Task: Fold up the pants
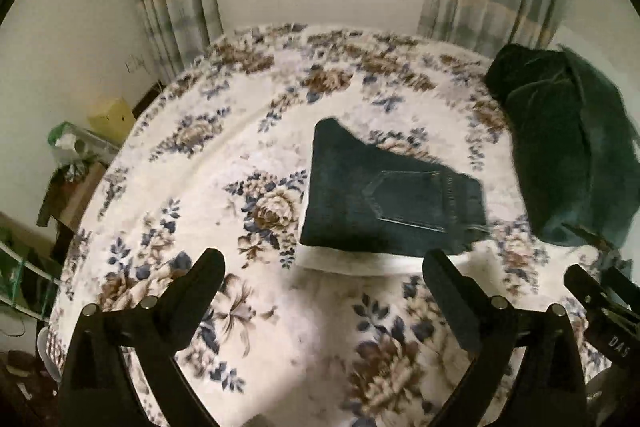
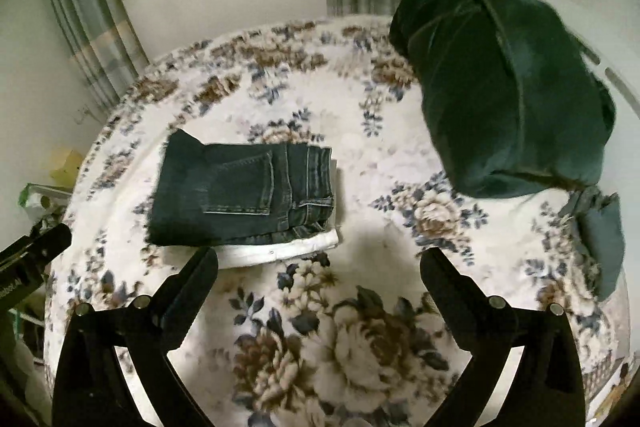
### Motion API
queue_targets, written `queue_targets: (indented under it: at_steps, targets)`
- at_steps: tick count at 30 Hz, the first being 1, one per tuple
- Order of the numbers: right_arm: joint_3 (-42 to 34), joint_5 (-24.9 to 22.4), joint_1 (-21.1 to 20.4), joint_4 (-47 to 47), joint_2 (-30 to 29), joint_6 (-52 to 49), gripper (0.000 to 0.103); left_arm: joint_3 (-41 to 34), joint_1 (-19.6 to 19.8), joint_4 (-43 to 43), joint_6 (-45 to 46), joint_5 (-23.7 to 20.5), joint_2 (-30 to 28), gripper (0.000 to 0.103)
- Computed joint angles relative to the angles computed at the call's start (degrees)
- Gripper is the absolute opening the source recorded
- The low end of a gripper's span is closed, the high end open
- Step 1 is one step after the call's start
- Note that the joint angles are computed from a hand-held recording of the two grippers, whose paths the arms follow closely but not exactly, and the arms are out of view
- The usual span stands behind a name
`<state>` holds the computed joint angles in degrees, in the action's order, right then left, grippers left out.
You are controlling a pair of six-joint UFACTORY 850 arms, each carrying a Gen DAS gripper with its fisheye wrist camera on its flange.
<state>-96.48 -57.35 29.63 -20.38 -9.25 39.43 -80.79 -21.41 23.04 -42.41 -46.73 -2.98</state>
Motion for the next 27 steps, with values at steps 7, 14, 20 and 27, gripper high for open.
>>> queue_targets:
  at_steps: [7, 14, 20, 27]
  targets:
    - [-3.6, -8.8, 6.8, -4.2, 9.2, 0.6, 0.103, -1.8, -9.8, 8.3, -8.0, -9.5, 8.8, 0.101]
    - [-10.3, -19.5, 17.1, -11.3, 15.4, 2.7, 0.103, -5.6, -22.8, 16.8, -16.0, -21.8, 14.0, 0.101]
    - [-17.1, -29.6, 28.6, -18.3, 16.9, 4.5, 0.103, -8.1, -32.2, 21.8, -20.6, -30.4, 15.7, 0.101]
    - [-28.2, -41.1, 40.5, -25.9, 13.2, 5.7, 0.103, -9.1, -37.2, 23.4, -22.7, -33.9, 17.5, 0.101]
